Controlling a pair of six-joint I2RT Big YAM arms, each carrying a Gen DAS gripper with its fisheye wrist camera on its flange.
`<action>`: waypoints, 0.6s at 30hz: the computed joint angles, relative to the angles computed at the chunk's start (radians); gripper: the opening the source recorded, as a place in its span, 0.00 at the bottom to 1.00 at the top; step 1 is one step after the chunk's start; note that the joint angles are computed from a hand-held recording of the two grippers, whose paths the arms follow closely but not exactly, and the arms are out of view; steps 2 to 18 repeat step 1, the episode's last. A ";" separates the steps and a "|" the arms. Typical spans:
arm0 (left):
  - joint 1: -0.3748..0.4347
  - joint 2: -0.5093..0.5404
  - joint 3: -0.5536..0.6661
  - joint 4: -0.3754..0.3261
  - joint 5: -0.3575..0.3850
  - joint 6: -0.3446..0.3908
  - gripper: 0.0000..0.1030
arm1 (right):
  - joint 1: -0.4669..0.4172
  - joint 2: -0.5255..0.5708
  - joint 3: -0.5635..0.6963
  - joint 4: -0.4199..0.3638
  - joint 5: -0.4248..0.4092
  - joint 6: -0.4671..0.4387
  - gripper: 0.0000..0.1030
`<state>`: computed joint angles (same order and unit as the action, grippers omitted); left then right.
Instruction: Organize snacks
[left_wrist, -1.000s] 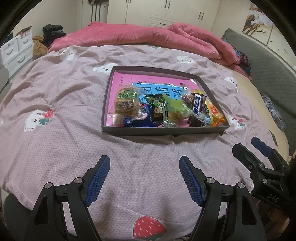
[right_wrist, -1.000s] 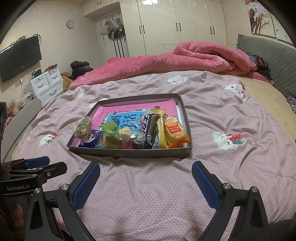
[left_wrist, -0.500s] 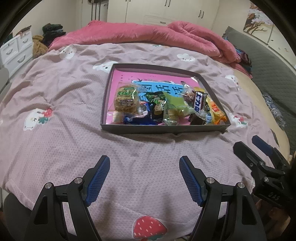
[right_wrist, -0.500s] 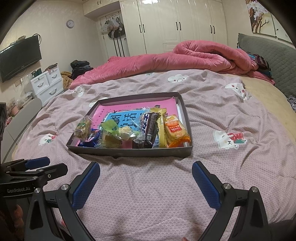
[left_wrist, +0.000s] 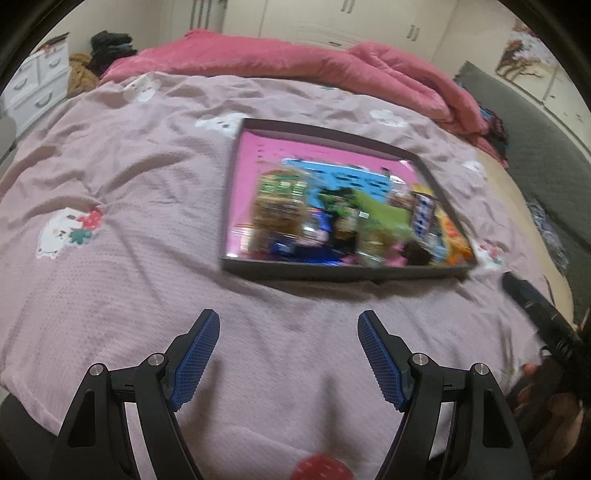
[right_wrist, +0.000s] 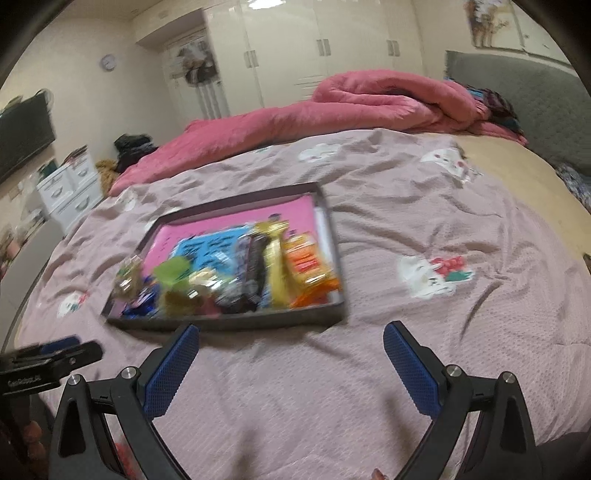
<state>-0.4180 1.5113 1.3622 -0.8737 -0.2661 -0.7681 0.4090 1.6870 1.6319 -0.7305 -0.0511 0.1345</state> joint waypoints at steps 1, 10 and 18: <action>0.018 -0.001 -0.004 -0.005 -0.005 -0.002 0.76 | -0.014 0.011 0.014 0.009 0.013 0.008 0.98; 0.018 -0.001 -0.004 -0.005 -0.005 -0.002 0.76 | -0.014 0.011 0.014 0.009 0.013 0.008 0.98; 0.018 -0.001 -0.004 -0.005 -0.005 -0.002 0.76 | -0.014 0.011 0.014 0.009 0.013 0.008 0.98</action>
